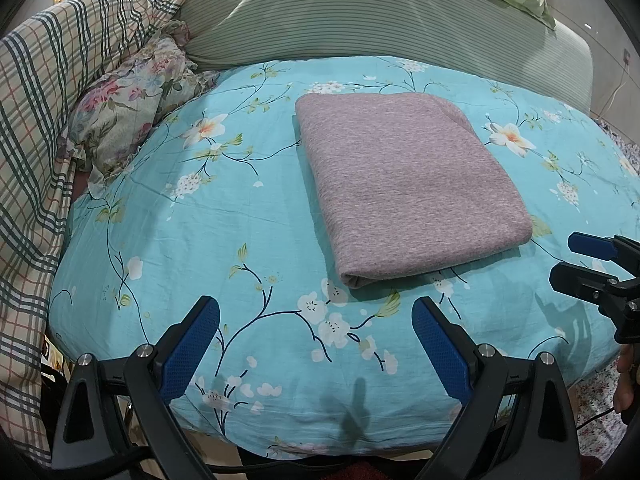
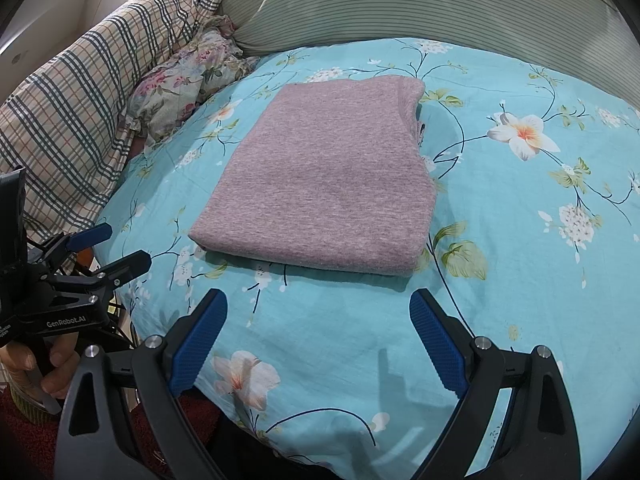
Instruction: Fold small clothes
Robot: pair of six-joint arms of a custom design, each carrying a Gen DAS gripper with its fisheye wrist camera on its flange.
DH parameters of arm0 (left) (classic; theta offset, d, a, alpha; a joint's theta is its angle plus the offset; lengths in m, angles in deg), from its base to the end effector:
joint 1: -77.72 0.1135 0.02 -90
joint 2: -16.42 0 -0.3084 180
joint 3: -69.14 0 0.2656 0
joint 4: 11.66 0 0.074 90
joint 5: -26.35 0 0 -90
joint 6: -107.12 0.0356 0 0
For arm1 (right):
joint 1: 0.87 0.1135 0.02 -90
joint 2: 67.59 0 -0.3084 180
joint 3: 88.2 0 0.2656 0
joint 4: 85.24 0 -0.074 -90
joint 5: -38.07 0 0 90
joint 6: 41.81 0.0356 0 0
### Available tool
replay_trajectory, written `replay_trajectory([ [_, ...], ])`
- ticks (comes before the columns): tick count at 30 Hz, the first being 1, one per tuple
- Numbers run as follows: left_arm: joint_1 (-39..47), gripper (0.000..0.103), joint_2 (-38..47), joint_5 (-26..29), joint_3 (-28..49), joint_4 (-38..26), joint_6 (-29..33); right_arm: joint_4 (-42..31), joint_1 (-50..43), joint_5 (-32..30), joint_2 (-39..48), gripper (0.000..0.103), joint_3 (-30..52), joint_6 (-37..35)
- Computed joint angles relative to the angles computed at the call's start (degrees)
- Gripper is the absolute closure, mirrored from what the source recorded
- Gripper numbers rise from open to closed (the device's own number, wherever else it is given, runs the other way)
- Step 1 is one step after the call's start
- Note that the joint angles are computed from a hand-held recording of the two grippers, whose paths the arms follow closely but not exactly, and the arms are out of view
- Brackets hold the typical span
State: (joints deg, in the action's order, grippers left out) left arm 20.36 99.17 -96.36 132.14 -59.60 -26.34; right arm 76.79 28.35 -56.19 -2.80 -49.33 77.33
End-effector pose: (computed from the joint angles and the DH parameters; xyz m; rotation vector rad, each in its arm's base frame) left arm 0.1621 -0.2174 0.2335 0.1564 2.4600 0.0863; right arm 0.1789 0.1031 0.2005 -0.0398 2.4108 0.5785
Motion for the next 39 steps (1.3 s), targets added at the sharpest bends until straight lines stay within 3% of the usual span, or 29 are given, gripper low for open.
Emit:
replay_trajectory([
  [39,0.4,0.006,1.4,0.5,0.7,0.8,0.9,0.0,0.2,-0.2,0.3,0.01,0.3,0.8],
])
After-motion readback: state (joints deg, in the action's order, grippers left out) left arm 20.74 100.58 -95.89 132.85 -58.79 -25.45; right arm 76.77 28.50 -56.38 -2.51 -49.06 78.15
